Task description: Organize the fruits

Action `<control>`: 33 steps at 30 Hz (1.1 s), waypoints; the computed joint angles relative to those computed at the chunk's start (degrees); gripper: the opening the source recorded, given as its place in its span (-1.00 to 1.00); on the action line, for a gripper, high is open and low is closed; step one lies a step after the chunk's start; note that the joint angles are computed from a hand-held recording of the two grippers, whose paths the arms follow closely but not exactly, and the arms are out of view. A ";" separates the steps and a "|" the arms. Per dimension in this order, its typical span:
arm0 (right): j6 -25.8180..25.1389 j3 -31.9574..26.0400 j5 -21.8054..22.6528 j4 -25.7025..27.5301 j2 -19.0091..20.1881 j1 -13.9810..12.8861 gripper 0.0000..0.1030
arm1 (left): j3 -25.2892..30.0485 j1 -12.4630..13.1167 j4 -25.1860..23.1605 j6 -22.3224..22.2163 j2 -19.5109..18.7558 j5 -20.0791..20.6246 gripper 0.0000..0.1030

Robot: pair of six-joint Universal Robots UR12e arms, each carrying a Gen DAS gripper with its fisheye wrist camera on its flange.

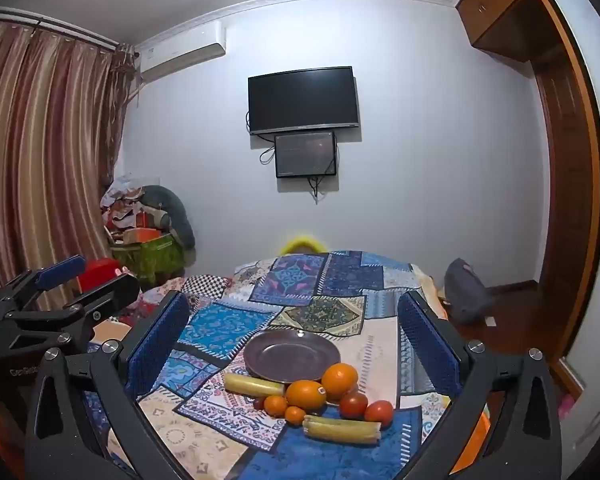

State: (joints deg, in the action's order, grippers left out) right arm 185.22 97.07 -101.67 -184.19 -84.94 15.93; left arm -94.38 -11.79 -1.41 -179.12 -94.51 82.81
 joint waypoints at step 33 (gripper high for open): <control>0.16 0.17 0.17 -0.89 0.06 0.10 1.00 | -0.24 0.34 -0.30 0.20 -0.02 -1.07 1.00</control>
